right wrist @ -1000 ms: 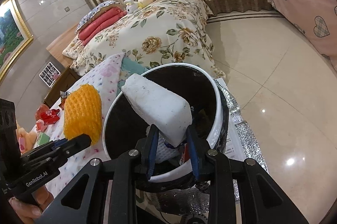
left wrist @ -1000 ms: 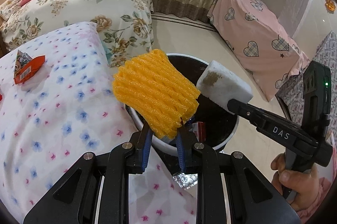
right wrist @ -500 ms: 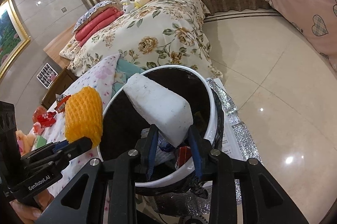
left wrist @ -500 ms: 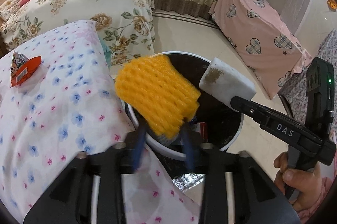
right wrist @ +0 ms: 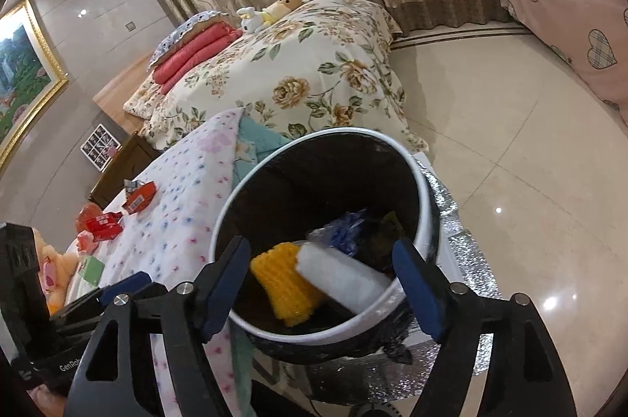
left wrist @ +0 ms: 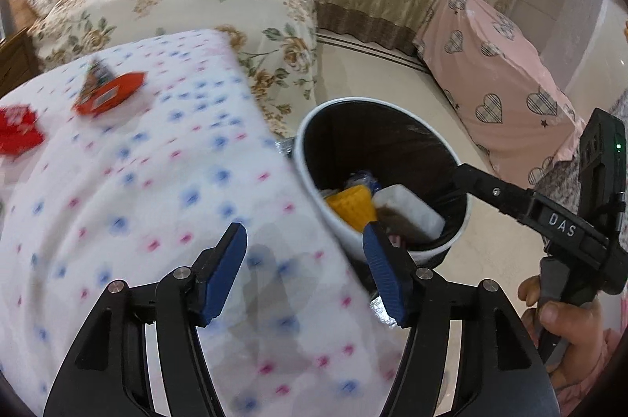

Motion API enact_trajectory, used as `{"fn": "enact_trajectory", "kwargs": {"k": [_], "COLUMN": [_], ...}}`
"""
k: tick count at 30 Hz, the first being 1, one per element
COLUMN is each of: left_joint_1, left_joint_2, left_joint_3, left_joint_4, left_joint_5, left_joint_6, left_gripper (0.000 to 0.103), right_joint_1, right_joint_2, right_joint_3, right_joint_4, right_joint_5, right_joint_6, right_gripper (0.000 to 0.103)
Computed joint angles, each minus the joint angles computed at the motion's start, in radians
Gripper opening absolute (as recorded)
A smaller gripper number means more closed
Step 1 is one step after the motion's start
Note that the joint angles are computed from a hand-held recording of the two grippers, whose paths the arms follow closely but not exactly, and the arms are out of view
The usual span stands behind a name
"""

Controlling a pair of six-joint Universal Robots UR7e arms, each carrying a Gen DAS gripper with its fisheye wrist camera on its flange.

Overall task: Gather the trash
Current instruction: 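Open both tools to drop the foam net and foam block into the bin, then move both open tools back over the items on the bed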

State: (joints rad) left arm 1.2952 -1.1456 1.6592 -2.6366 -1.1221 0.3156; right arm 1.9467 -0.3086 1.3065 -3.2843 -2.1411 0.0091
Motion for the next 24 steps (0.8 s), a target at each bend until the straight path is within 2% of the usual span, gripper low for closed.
{"fn": "enact_trajectory", "kwargs": {"k": [13,24], "left_joint_1": [0.065,0.114], "left_joint_2": [-0.106,-0.146], "left_joint_3": [0.048,0.047], "left_joint_4": [-0.072,-0.092], "left_joint_5": [0.023,0.047], "left_joint_6": [-0.068,-0.114], "left_gripper": [0.065,0.067], "right_joint_1": [0.043,0.077], "right_joint_2": [0.067,0.148], "right_joint_3": [-0.085,-0.21], "right_joint_4": [0.077,0.187], "right_joint_5": [0.053,0.098], "right_joint_6": [-0.006,-0.025], "right_gripper": [0.083,0.085]}}
